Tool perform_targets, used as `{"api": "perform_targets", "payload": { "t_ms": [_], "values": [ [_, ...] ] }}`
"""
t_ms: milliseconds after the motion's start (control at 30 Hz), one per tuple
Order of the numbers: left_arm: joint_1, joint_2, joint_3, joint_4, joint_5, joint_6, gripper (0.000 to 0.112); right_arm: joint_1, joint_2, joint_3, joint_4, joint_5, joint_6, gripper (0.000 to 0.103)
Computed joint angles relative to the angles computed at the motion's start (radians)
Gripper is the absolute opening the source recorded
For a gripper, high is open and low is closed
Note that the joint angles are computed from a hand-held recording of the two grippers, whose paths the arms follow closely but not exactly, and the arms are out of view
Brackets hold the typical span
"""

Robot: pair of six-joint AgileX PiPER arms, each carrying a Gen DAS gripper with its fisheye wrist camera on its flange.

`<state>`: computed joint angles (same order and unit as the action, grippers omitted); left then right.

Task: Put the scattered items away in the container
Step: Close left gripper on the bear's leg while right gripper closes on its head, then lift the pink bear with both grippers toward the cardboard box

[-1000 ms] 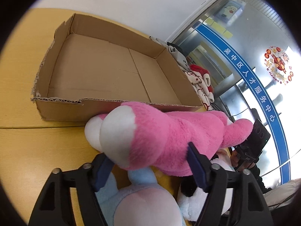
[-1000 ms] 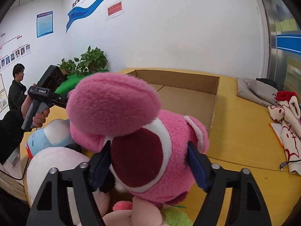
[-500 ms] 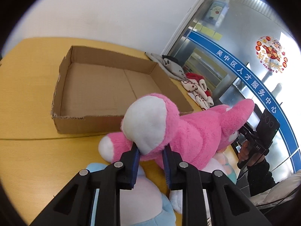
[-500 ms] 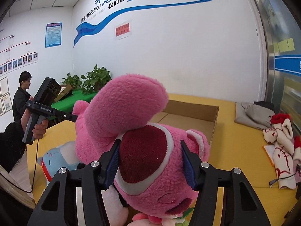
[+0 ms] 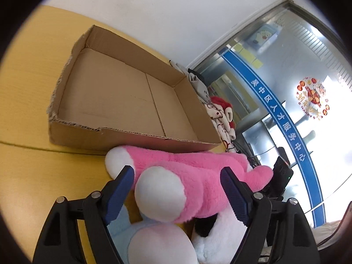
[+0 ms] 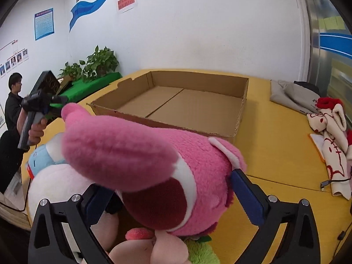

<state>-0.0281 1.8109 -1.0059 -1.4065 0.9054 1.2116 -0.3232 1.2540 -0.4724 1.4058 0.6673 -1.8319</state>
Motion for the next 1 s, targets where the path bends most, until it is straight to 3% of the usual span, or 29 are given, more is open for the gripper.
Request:
{"api": "perform_targets", "payload": {
  "t_ms": [67, 100, 233, 333, 600, 867, 1000],
  "values": [
    [-0.062, 0.037, -0.067, 0.129, -0.048, -0.100, 0.076, -0.017, 0.026, 0.000, 0.044, 0.034, -0.053, 0.102],
    [-0.085, 0.042, -0.074, 0.155, -0.077, -0.119, 0.074, -0.028, 0.032, 0.000, 0.056, 0.055, -0.073, 0.095],
    [-0.086, 0.004, -0.036, 0.133, -0.087, -0.103, 0.056, -0.038, 0.002, 0.016, 0.050, 0.064, -0.089, 0.074],
    [-0.081, -0.070, 0.006, 0.115, -0.097, -0.092, 0.047, -0.032, -0.067, 0.035, 0.048, 0.072, -0.071, 0.067],
    [-0.152, -0.244, -0.005, 0.158, -0.186, -0.194, 0.039, 0.021, -0.236, -0.021, 0.021, 0.120, 0.065, 0.061],
    [-0.149, -0.188, -0.179, 0.265, -0.175, -0.335, 0.035, 0.083, -0.182, -0.115, 0.019, 0.096, 0.132, 0.057],
    [-0.115, -0.189, -0.194, 0.215, -0.146, -0.300, 0.033, 0.052, -0.184, -0.132, 0.037, 0.135, 0.150, 0.054]
  ]
}}
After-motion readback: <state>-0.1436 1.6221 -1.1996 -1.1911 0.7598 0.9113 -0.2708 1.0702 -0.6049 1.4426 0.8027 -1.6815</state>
